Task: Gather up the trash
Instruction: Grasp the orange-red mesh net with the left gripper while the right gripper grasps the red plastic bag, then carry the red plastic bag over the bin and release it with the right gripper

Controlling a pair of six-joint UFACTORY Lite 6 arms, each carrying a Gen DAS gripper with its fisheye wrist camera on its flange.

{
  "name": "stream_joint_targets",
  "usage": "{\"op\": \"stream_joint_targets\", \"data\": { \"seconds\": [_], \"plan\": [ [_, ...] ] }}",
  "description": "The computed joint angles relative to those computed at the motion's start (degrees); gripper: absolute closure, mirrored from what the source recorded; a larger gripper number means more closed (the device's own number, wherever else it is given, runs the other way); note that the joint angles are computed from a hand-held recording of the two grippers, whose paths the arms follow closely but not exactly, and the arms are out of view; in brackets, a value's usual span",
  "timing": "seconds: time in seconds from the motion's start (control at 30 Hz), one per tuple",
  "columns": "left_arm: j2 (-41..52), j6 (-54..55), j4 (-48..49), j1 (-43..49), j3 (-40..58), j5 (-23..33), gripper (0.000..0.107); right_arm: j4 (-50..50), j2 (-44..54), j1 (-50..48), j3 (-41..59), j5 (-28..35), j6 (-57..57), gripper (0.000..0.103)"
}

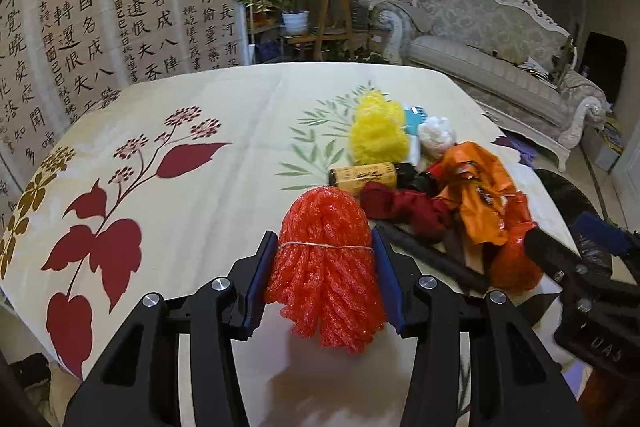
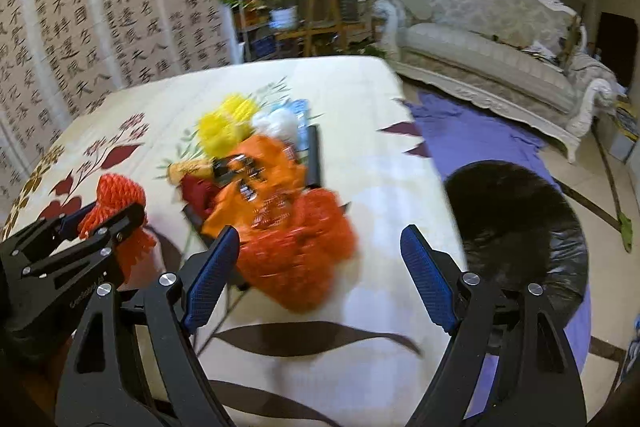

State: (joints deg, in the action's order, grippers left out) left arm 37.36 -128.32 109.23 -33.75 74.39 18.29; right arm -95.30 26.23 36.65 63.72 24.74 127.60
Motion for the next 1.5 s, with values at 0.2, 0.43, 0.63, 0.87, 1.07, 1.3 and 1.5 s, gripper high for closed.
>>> {"op": "stream_joint_targets", "data": {
  "seconds": [0.2,0.43,0.63,0.87,1.07,1.3,1.5],
  "plan": [
    [0.0,-4.7,4.8,1.0,-1.2,-1.0,0.060,6.9,3.7,-0.8,2.5,-0.3,-6.8,0.022],
    [0.4,-7.7,7.8,1.1,-1.1,-1.9,0.060,-0.5,2.0,-4.5,-2.3,-3.5,2.5,0.040],
    [0.5,-7.0,7.2,0.9,-0.9,-1.5,0.060,-3.1,2.5,-5.0,-1.7,-2.7,4.7,0.039],
    [0.4,-4.5,4.8,0.1,-0.2,-0.3,0.060,-5.9,4.1,-5.5,0.4,-2.8,4.4,0.064],
    [-0.7,-4.9,5.4,-1.6,0.0,0.5,0.060,-7.5,1.2,-5.9,-2.7,-1.2,6.3,0.065],
    [-0.5,-4.6,6.2,-4.8,3.6,-0.1,0.060,-9.4,-7.9,-7.1,-11.9,4.9,10.1,0.066],
    [3.7,2.2,1.2,-8.5,12.7,-2.4,0.060,-8.8,-14.6,-10.9,-19.2,8.7,11.3,0.066]
  ]
}}
